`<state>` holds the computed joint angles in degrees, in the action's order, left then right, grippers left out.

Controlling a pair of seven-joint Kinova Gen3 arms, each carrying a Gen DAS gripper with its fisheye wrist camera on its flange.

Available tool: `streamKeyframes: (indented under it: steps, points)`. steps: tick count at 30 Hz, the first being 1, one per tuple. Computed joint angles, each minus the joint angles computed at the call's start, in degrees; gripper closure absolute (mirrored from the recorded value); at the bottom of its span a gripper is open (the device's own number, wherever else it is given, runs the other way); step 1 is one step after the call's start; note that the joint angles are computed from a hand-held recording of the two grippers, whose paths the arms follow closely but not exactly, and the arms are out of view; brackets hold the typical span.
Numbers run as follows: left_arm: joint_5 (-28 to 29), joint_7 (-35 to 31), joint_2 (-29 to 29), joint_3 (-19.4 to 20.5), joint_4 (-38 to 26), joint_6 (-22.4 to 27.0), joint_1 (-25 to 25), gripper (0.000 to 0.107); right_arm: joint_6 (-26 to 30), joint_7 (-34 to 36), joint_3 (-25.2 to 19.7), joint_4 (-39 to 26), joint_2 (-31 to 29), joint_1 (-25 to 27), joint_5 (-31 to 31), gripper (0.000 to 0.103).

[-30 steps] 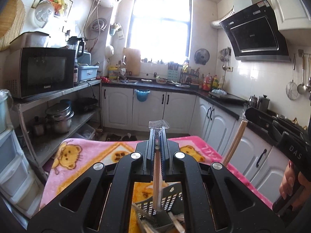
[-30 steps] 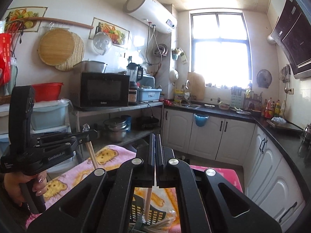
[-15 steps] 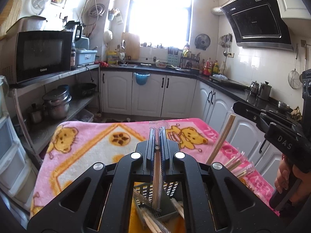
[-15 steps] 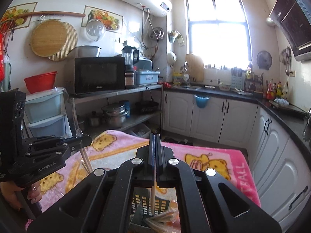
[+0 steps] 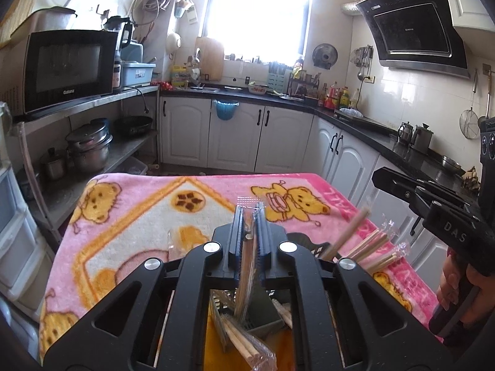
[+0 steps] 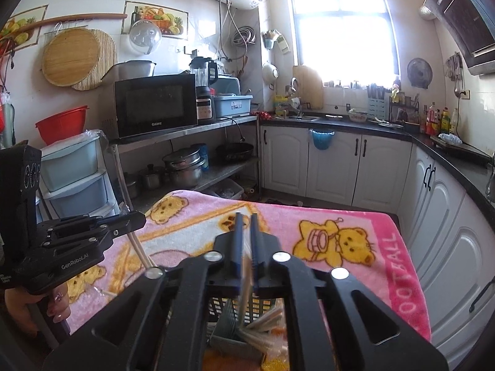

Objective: Organize utensils
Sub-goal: 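Lower both held chopsticks into the green basket, then open both tools and release the chopsticks into the basket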

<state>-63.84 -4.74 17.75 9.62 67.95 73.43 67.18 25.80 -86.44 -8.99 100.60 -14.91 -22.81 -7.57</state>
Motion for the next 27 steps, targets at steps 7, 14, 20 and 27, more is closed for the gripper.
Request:
streamKeyframes:
  steps: [7, 14, 20, 27]
  points:
    - [0.5, 1.5, -0.8, 0.5, 0.8, 0.9, 0.4, 0.081, 1.0, -0.4, -0.2, 1.2, -2.1, 0.3, 0.5, 0.075]
    - [0.6, 1.3, -0.9, 1.4, 0.0, 3.8, 1.5, 0.055, 1.8, -0.6, 0.0, 3.0, -5.0, 0.4, 0.5, 0.065]
    - [0.4, 2.0, -0.7, 1.9, -0.7, 6.0, 3.3, 0.028, 2.0, -0.7, 0.0, 5.2, -7.8, 0.3, 0.4, 0.054]
    - [-0.1, 3.6, -0.8, 2.4, -0.6, 7.9, 5.3, 0.015, 2.1, -0.9, 0.5, 7.9, -11.4, -0.5, -0.5, 0.036]
